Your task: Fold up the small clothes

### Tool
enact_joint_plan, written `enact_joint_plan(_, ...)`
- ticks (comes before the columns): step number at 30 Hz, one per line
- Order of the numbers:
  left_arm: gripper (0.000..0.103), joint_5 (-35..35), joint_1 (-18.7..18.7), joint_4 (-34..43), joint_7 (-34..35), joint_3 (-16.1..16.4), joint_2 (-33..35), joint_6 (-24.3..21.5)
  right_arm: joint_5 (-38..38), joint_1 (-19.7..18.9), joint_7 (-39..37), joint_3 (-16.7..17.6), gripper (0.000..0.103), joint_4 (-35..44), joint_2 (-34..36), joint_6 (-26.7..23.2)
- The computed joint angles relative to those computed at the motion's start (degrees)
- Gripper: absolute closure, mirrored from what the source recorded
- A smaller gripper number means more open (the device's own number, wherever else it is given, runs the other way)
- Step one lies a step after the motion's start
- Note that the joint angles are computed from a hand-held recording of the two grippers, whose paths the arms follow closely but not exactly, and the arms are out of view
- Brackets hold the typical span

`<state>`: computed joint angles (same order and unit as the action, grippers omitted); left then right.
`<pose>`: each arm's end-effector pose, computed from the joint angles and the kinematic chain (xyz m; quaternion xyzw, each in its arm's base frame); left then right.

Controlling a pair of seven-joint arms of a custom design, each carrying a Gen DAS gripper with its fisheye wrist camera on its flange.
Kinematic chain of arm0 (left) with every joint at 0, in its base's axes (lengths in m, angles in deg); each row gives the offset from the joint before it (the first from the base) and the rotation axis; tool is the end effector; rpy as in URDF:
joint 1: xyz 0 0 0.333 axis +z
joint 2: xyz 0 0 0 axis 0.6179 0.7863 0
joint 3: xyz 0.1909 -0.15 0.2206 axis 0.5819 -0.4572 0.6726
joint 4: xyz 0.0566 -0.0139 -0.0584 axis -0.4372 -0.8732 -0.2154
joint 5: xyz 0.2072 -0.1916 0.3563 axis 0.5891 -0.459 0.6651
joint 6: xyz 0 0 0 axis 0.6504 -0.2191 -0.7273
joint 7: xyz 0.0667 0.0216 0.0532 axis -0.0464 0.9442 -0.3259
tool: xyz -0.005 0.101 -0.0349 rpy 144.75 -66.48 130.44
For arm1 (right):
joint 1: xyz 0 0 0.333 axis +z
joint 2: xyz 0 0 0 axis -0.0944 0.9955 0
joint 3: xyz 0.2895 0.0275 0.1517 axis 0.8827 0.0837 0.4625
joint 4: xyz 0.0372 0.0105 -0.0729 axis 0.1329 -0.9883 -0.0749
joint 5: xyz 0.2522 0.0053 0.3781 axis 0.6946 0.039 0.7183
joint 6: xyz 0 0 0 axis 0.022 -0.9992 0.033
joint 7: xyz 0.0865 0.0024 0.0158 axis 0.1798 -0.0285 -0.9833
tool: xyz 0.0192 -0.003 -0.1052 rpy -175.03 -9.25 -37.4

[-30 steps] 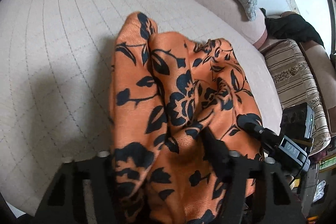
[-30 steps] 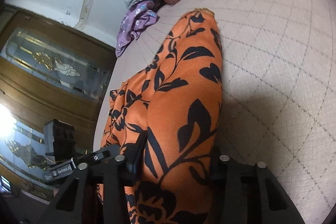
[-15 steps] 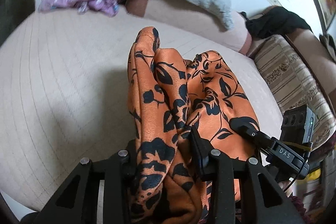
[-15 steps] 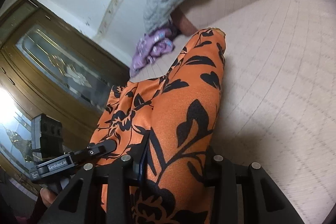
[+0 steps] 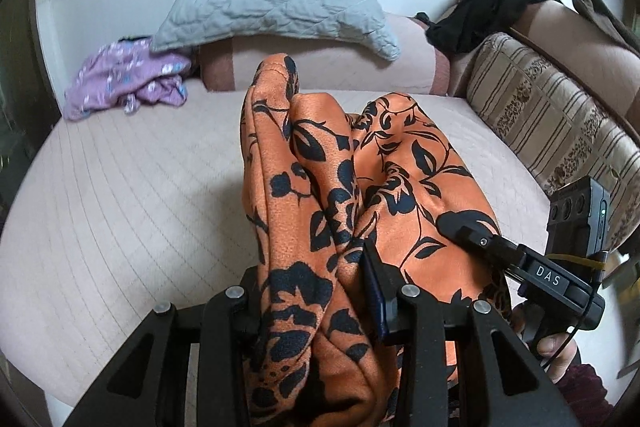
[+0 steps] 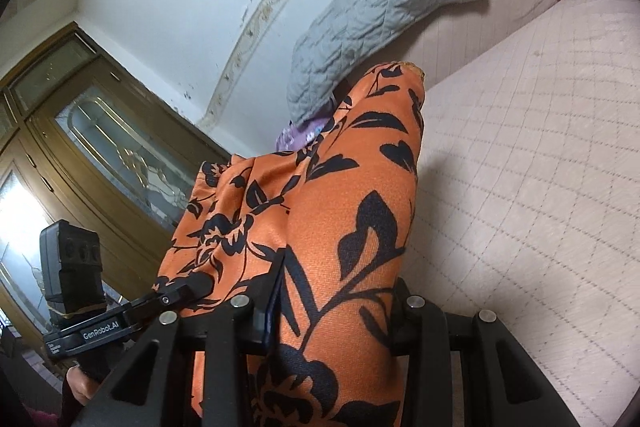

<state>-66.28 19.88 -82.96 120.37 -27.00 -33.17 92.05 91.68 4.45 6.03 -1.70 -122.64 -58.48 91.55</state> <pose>0.6705 -0.3411 0.6287 -0.6358 0.6748 -0.3082 0.2133 0.6723 0.1413 0.5521 -0.5742 0.5759 0.0421 0.5804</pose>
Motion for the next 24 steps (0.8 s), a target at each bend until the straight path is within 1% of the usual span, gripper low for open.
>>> enact_joint_plan(5,0.064,3.4,-1.2,0.2,-1.2,0.4,-0.1,-0.2,2.9,-0.1,-2.1,-0.2,0.064,-0.6,-0.9,0.8)
enact_joint_plan(11,0.064,5.0,-1.5,0.3,-2.3,0.5,0.0,-0.8,4.1,0.2,-3.2,-0.4,0.064,-1.1,-1.4,1.1)
enact_joint_plan(14,0.064,5.1,-1.3,0.4,-2.6,0.6,0.2,-1.2,3.5,0.4,-2.9,-0.5,0.064,-1.0,-1.2,1.2)
enact_joint_plan(24,0.064,5.7,-0.5,0.1,-4.1,1.2,0.9,-2.8,-1.6,0.8,3.1,0.8,0.064,2.6,2.3,2.3)
